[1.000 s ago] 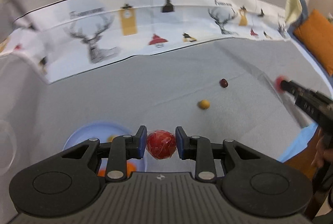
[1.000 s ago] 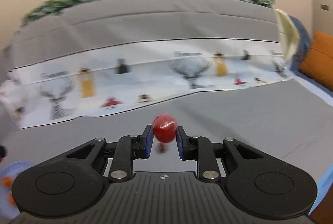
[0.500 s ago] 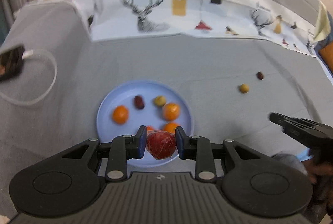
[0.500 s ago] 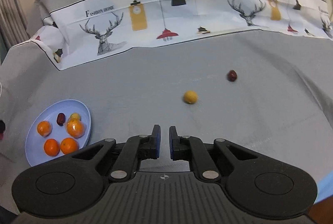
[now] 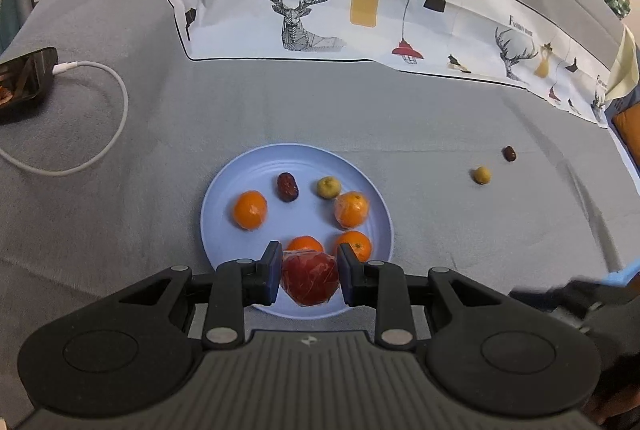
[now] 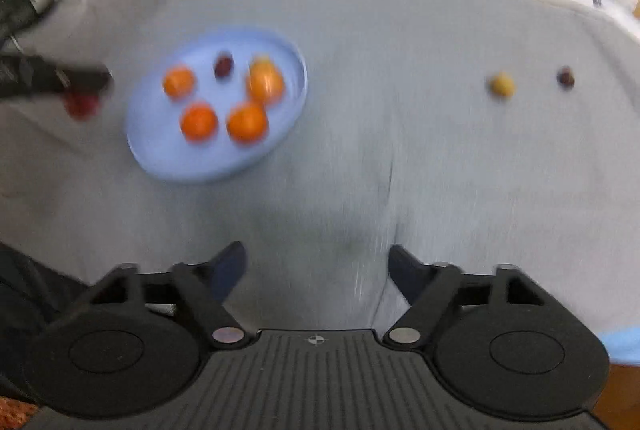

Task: Organize fruits
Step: 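Grasp a small yellow fruit with the right tool while the left tool holds its red fruit, then release the red fruit onto the plate with the left tool while the right tool drops the yellow fruit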

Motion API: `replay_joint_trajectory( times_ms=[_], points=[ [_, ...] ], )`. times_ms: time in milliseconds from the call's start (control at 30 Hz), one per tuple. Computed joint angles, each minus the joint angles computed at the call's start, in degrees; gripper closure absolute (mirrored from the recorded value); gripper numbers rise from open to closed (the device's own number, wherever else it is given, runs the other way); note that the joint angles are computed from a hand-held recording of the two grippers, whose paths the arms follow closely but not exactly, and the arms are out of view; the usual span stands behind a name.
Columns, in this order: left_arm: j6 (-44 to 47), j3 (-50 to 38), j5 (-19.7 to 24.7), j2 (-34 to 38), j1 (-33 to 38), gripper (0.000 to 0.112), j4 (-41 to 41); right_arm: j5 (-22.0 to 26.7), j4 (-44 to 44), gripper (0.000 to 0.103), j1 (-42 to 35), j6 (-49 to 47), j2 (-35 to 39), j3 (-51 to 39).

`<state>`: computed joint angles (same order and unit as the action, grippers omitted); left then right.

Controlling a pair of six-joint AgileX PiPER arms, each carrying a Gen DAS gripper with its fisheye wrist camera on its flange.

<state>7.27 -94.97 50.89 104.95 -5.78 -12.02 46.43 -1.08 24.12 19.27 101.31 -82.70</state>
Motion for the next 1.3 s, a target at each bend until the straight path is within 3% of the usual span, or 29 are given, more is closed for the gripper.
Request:
replay_joint_trajectory(
  times_ms=[133,233,333,433,567,633,700,767,833,1033,1200,1300],
  points=[
    [-0.17,-2.61,1.01,2.15,0.96,0.08,-1.02,-3.97,-6.88,0.021,-1.14,5.32,-1.35,0.05],
    [-0.37,-3.65,1.26,2.69,1.46,0.08,-0.93,-8.2,-20.23,0.017,-3.51,17.83,-0.14,1.54],
    [-1.28,-5.4,2.24,3.62,1.46,0.08,0.1,-10.88,-31.13,0.017,-8.25,28.46,5.6,0.12],
    [-2.78,-7.29,3.12,4.64,1.04,0.08,1.87,-13.83,-32.52,0.018,-12.77,29.79,13.72,-4.6],
    [-5.17,-9.99,4.51,6.38,0.53,0.08,3.44,-12.54,-27.17,0.026,-15.5,23.86,25.5,-16.87],
    [-5.71,-11.36,5.07,7.48,0.26,0.08,3.96,-12.64,-24.6,0.049,-15.94,21.99,29.19,-20.56],
    [-5.79,-12.34,5.29,8.37,-0.05,0.08,4.35,-15.48,-27.44,0.075,-15.68,22.99,29.03,-19.44],
    [-5.92,-13.64,5.93,9.25,-0.31,0.08,4.5,-13.7,-28.0,0.075,-15.19,22.13,28.15,-19.5],
    [-5.75,-14.16,6.25,9.41,-0.29,0.08,4.02,-17.41,-24.56,0.075,-15.3,19.69,23.26,-14.46],
    [-7.45,-13.78,6.82,8.12,-1.68,0.08,7.49,-22.5,-2.02,0.075,-10.6,-1.86,7.17,-1.99],
    [-7.29,-12.4,6.53,6.9,-1.87,0.08,9.08,-23.86,7.91,0.075,-4.27,-14.65,5.39,-0.68],
    [-6.6,-12.05,6.03,6.67,-1.3,0.08,9.06,-22.95,8.84,0.075,-2.18,-18.74,6.34,-2.77]
  ],
)
